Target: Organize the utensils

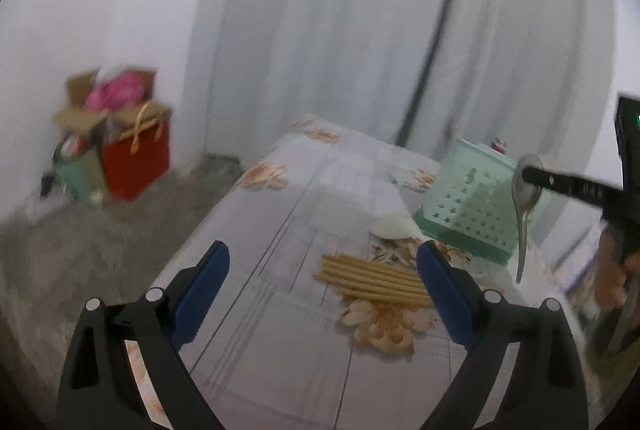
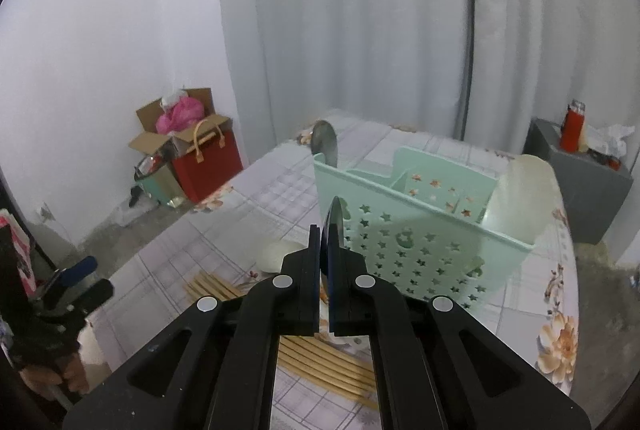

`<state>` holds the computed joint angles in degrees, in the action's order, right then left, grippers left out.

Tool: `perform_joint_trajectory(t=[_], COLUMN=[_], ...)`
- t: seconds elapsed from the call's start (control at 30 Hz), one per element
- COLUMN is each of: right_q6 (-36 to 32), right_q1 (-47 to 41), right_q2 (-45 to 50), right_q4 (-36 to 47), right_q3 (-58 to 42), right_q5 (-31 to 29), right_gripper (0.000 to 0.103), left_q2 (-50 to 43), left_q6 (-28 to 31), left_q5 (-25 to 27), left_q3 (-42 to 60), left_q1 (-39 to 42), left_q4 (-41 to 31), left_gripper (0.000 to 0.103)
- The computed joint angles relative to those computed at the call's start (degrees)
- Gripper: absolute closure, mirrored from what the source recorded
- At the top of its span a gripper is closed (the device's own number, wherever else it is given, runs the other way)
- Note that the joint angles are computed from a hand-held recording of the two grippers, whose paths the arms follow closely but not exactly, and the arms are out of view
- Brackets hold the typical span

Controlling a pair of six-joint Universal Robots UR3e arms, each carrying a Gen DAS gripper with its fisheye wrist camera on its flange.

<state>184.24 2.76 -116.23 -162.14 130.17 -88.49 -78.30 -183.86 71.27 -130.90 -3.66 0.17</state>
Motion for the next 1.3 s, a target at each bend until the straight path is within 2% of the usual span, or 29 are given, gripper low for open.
perform_joint_trajectory(t=[0.13,0.3,0.37,0.47,0.57,0.67,0.77,0.9,1.0,1.07,1.13,1.2,1.3], right_q6=[-0.38,-1.11,-1.94,-2.33,-2.46,-2.51,-3.38,-4.82,-5.9,-6.07,-5.83,-5.52,-4.98], right_q1=[-4.42,-11.07,-15.45,-19.12,-21.86,-24.11,-27.31,-30.97,-33.67,-33.97,-33.74,-33.77,-33.29], right_q2=[-3.88,-9.14,-12.1,-14.08,-15.52,-16.72,-18.95,-22.24,-24.02,-24.31,-24.2,-24.06,-23.67], right_q4=[2.13,4.45,6.76,8.69,10.04,10.9,13.36,16.61,19.74,20.19,19.78,19.76,19.35], right_q3=[1.62,3.95,4.95,5.51,6.07,6.81,7.57,8.61,8.53,8.51,8.68,8.74,8.64], right_q5=[4.13,9.99,14.14,17.73,20.62,23.17,26.9,30.53,33.16,33.08,32.63,32.71,32.39], right_gripper=[0.102,0.102,0.102,0.102,0.102,0.102,0.102,0.102,0.102,0.102,0.102,0.102,0.102], left_q2=[-6.79,-15.75,-20.1,-26.85,-31.45,-37.99,-42.55,-45.85,-46.65,-46.02,-45.96,-46.32,-46.66], left_q6=[6.5,15.35,20.23,27.8,34.38,42.37,46.88,50.36,56.61,61.0,63.51,66.2,71.57], left_q5=[1.44,-1.83,-3.4,-2.54,-0.75,3.75,6.48,8.17,10.34,10.72,11.12,11.46,13.26], left_q3=[4.87,15.08,21.12,31.07,37.77,47.47,54.09,58.76,57.53,55.04,54.84,55.18,52.97], left_q1=[-4.69,-7.78,-8.75,-11.22,-13.08,-15.7,-17.12,-17.73,-18.88,-19.3,-19.61,-19.89,-20.72], left_q4=[3.99,0.68,-2.94,-9.6,-15.57,-23.1,-27.16,-30.29,-27.2,-23.69,-23.29,-23.35,-18.24], left_gripper=[0.011,0.011,0.011,0.018,0.026,0.03,0.03,0.044,0.051,0.052,0.054,0.063,0.075])
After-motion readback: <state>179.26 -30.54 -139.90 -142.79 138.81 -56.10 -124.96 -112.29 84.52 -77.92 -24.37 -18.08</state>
